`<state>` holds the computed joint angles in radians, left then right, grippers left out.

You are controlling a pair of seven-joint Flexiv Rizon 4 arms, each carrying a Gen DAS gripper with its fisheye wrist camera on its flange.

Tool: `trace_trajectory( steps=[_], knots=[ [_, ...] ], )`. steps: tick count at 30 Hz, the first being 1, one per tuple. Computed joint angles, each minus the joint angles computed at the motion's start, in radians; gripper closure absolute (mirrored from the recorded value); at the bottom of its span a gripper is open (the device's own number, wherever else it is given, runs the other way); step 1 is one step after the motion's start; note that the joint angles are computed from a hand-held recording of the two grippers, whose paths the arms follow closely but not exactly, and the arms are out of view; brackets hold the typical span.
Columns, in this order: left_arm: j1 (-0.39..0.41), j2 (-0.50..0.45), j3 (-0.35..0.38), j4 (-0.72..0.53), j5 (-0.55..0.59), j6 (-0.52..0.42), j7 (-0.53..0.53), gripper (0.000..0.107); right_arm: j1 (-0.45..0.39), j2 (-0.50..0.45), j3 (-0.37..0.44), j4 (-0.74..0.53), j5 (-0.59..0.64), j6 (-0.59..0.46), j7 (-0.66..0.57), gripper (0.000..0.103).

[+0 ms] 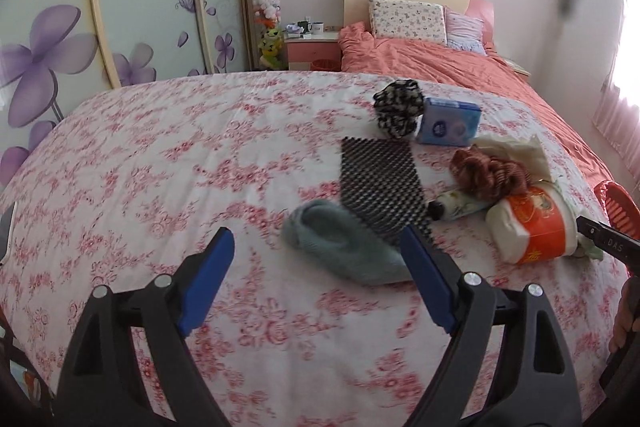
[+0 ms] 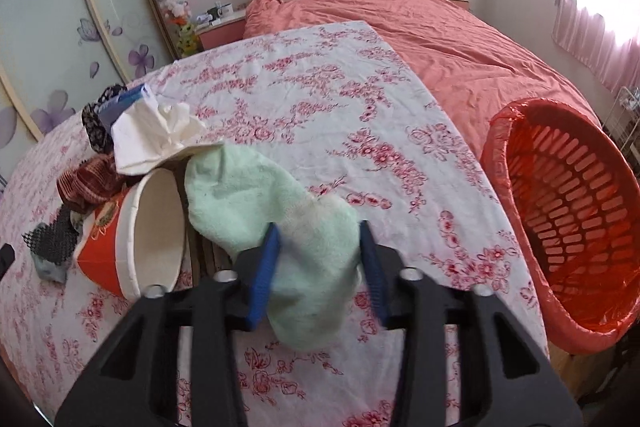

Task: Collect trash
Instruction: 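Grasp the mint-green cloth with the right gripper while the left gripper returns to the bed, then grasp the black checkered mat with the left gripper and lift it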

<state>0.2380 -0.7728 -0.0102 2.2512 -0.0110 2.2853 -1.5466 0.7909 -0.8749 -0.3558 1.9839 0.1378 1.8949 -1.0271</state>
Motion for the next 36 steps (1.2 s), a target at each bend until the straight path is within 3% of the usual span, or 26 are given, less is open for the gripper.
trace_trajectory(
  steps=[2, 6, 11, 18, 23, 28, 31, 36],
  knots=[
    [0.027, -0.007, -0.013, -0.003, 0.029, 0.002, -0.006, 0.023, -0.006, 0.003, 0.009, -0.001, -0.005, 0.002, -0.003, 0.091],
    [0.059, -0.015, -0.039, -0.012, 0.073, -0.013, -0.016, 0.023, 0.042, 0.001, -0.033, 0.022, 0.026, 0.004, -0.001, 0.095],
    [0.064, -0.017, -0.063, -0.047, 0.077, -0.069, -0.018, 0.028, 0.212, -0.056, -0.234, 0.057, 0.130, -0.050, 0.099, 0.096],
    [0.049, -0.028, -0.098, -0.180, 0.031, -0.239, 0.006, 0.037, 0.152, -0.032, -0.191, 0.072, 0.069, -0.047, 0.159, 0.096],
    [-0.007, -0.060, -0.085, -0.270, -0.046, -0.368, 0.051, 0.044, 0.131, -0.028, -0.171, 0.071, 0.055, -0.034, 0.166, 0.096],
    [-0.023, -0.089, -0.091, -0.313, -0.088, -0.420, 0.081, 0.044, 0.107, -0.023, -0.148, 0.065, 0.049, -0.024, 0.163, 0.095],
    [-0.101, -0.105, -0.021, -0.330, -0.129, -0.411, 0.095, 0.044, 0.098, -0.021, -0.139, 0.063, 0.050, -0.020, 0.158, 0.095],
    [-0.085, -0.111, -0.043, -0.319, -0.131, -0.380, 0.108, 0.043, 0.088, -0.018, -0.128, 0.061, 0.051, -0.018, 0.150, 0.095]
  ],
)
